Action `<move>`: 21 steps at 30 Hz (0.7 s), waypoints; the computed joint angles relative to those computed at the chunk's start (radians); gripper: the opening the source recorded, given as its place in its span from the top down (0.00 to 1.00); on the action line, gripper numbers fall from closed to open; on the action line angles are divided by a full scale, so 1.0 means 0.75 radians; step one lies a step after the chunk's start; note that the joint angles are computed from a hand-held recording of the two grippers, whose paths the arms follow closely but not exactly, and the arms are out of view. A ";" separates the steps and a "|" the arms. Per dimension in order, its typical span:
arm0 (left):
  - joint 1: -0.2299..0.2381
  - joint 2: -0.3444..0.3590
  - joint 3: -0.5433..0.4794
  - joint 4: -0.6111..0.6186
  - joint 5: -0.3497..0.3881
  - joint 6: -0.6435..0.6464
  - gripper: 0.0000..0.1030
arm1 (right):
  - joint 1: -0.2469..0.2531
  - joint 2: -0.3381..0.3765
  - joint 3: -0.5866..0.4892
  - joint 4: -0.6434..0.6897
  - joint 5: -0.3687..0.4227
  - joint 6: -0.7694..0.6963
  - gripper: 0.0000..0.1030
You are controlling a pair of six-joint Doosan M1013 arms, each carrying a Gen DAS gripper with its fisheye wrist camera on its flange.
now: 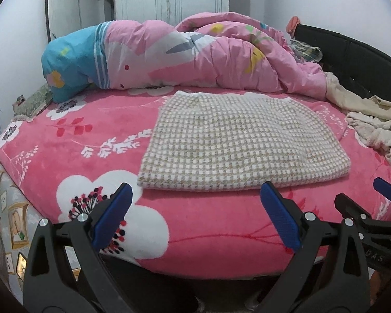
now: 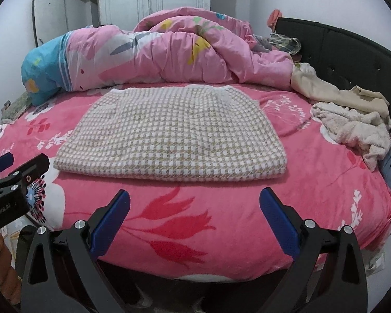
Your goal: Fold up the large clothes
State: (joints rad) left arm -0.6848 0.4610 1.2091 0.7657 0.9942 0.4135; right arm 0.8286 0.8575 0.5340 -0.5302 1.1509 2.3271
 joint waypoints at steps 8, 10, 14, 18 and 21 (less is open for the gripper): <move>0.025 -0.004 0.006 -0.134 -0.022 0.009 0.08 | 0.014 0.015 -0.038 -0.012 0.032 -0.038 0.06; 0.028 -0.002 0.004 -0.156 -0.020 0.010 0.08 | 0.015 0.012 -0.033 -0.011 0.036 -0.036 0.06; 0.029 0.009 -0.010 -0.182 0.003 0.022 0.08 | 0.012 0.012 -0.036 -0.009 0.050 -0.030 0.06; 0.026 0.021 -0.024 -0.199 0.026 0.041 0.08 | 0.009 0.009 -0.030 -0.007 0.053 -0.021 0.06; 0.022 0.029 -0.035 -0.214 0.041 0.063 0.08 | 0.007 0.007 -0.027 -0.006 0.058 -0.020 0.06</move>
State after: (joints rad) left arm -0.6680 0.4826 1.1831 0.6054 1.0248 0.4608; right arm 0.8339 0.8626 0.5138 -0.5350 1.1942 2.3119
